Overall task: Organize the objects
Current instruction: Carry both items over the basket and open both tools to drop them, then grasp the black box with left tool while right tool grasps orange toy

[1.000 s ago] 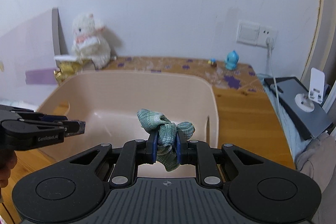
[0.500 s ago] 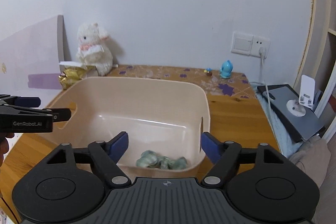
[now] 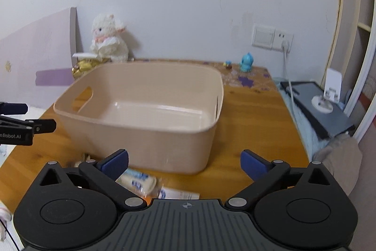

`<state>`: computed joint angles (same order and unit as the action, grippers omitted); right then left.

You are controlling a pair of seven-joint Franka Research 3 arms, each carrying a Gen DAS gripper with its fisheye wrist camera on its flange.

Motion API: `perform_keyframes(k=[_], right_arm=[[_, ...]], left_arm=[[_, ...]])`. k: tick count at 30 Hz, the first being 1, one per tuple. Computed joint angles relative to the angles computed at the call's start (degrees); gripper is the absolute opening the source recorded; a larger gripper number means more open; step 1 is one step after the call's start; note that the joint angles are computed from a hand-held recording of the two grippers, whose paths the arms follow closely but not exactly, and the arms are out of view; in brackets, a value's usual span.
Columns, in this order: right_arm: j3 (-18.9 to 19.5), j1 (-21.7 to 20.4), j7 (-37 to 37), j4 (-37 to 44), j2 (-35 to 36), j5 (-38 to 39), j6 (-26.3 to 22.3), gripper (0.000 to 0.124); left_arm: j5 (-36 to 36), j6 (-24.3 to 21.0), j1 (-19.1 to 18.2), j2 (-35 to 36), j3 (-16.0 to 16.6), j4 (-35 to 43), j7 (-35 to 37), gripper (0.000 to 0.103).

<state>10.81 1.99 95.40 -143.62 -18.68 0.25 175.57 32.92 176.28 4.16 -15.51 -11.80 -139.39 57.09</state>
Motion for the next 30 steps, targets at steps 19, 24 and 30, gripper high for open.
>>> perform_keyframes(k=[19,24,30], right_arm=[[3.91,-2.0,9.78,-3.91,5.16,-4.19,0.66,0.089],[1.94,0.62,9.23,-3.44,6.87,-3.78,1.68,0.07],[0.22,2.5,8.4,-2.89,7.48,-4.01,1.16,0.016]], left_arm=[[-30.03,-1.11,-18.57,4.48,13.69,-5.45,31.22,0.095],[-36.0,-2.02,-19.02,5.33,12.69,-5.33,36.74,0.092],[-41.89,0.04,-19.63,6.86,12.2,-5.26,42.49,0.058]])
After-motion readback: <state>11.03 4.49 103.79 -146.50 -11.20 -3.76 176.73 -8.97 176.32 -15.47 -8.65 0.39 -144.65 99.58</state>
